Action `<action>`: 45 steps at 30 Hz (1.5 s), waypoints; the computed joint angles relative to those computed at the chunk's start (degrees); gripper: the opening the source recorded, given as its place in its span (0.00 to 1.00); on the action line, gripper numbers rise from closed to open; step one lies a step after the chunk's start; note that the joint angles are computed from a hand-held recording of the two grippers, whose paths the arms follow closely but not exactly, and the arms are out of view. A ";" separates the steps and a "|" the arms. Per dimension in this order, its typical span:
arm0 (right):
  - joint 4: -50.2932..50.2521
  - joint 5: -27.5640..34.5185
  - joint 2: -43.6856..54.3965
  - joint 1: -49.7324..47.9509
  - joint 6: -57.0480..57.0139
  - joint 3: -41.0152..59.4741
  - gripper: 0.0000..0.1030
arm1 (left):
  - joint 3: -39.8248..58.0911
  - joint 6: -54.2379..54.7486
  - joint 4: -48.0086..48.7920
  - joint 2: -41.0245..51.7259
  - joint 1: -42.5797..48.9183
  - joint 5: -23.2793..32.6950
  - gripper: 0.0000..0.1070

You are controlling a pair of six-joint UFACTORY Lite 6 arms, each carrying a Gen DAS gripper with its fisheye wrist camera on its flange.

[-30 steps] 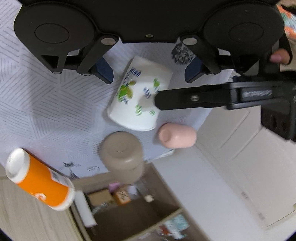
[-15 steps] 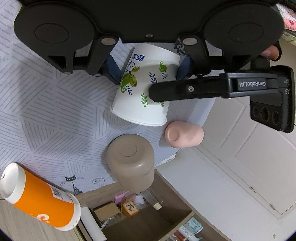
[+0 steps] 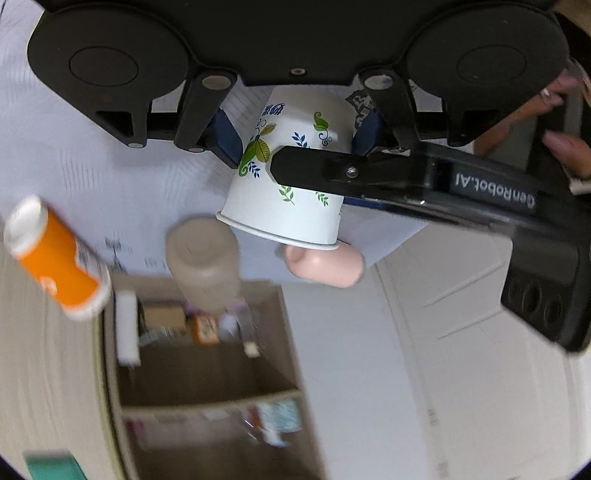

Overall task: Flip cup upright
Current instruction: 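Lift the white cup with the right tool and rotate it open end up, then lower the upright white cup onto the cloth with the right tool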

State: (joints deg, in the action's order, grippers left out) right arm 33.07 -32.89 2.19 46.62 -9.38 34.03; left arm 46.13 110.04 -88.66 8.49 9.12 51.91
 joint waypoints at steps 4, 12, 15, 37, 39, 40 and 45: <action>11.38 -7.54 3.24 6.21 -15.33 1.25 0.68 | -0.79 2.49 0.26 -0.21 3.26 2.76 0.55; 15.67 -13.88 9.54 7.92 -27.40 6.38 0.68 | -4.73 12.68 -8.77 -3.21 2.13 -0.31 0.55; 15.71 -14.72 11.94 7.09 -29.26 8.74 0.68 | -5.75 18.81 -14.67 -3.61 -0.10 -2.67 0.55; 14.03 -3.70 19.75 -1.82 -30.71 20.44 0.68 | 5.11 18.58 -20.18 8.65 -5.17 -7.13 0.55; 15.11 -3.08 19.75 -1.83 -31.44 20.54 0.68 | 5.11 18.41 -19.91 8.85 -5.30 -7.22 0.55; 15.72 -2.73 19.61 -1.78 -31.85 20.44 0.68 | 4.85 18.39 -19.74 8.62 -5.32 -7.08 0.55; 14.64 -1.15 18.30 -2.46 -29.55 18.95 0.68 | 4.35 17.20 -17.39 7.55 -5.44 -7.06 0.57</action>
